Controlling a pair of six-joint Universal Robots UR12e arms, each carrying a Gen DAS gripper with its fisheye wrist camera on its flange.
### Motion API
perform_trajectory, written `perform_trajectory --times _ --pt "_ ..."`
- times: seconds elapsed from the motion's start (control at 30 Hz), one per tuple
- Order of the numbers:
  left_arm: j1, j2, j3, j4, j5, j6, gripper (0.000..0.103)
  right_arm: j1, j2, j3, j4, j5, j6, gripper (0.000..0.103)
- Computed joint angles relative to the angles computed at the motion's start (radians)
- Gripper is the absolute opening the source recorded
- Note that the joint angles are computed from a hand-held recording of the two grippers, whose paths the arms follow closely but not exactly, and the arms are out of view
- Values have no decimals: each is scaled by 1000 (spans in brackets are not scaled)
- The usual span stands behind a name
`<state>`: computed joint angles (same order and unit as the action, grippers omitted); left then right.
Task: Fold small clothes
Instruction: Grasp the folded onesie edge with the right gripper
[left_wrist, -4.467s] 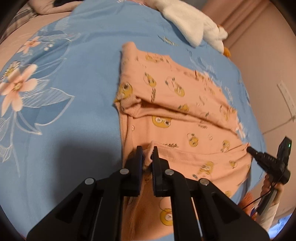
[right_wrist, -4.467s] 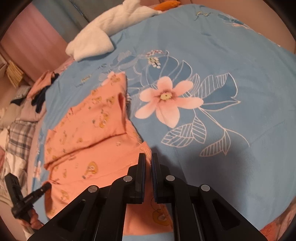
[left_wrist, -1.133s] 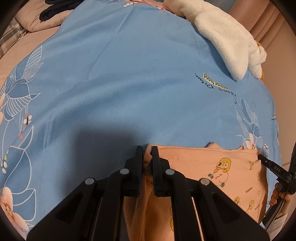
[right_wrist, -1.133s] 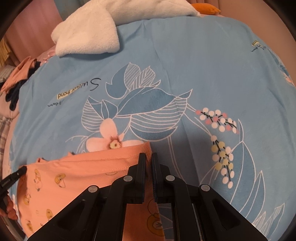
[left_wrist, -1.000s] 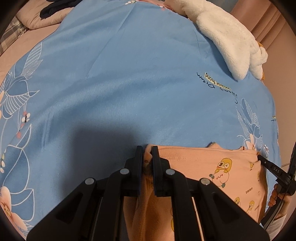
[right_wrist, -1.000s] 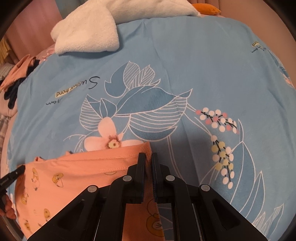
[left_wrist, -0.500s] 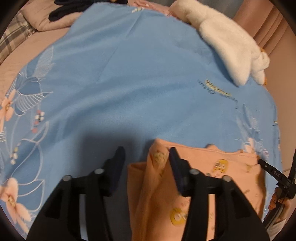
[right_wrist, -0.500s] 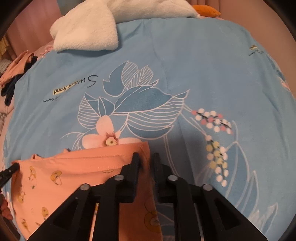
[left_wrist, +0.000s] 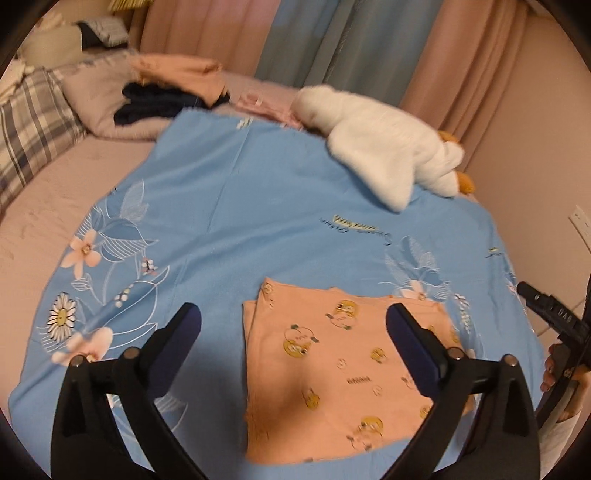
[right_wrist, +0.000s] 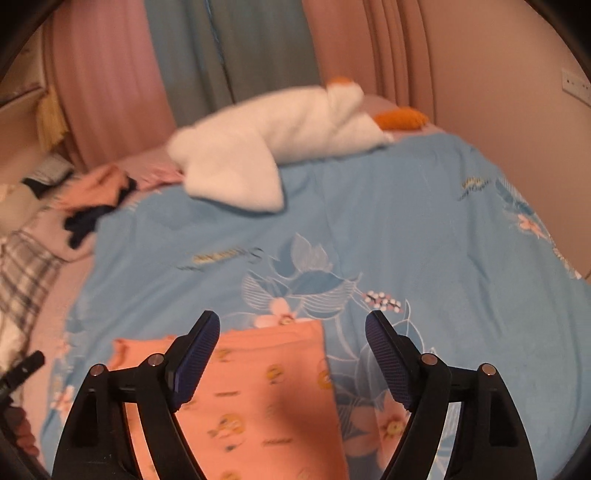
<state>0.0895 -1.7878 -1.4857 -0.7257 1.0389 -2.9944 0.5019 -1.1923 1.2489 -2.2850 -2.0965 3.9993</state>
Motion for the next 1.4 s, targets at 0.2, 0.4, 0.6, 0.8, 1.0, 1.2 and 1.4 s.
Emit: perform_trajectory --times 0.2,0.4,0.6,0.8,1.0,1.2,1.4 --pt "16 57 -96 2 0 20 102 36 -42 90 -146 -8 36 93" --pt "26 75 -163 -142 15 13 101 48 -70 204 -166 52 210 93" --pt "10 78 -194 -152 89 28 100 52 -79 274 -175 127 354 93" --pt "8 57 -185 -168 75 12 97 53 -79 302 -175 158 416 93" --pt "15 22 -155 -221 -3 -17 89 46 -75 330 -231 206 438 93" --pt "9 -23 -111 -227 -53 -46 79 24 -49 345 -375 231 419 86" --pt "6 -62 -73 -252 -126 -83 41 2 -14 321 -443 254 399 62"
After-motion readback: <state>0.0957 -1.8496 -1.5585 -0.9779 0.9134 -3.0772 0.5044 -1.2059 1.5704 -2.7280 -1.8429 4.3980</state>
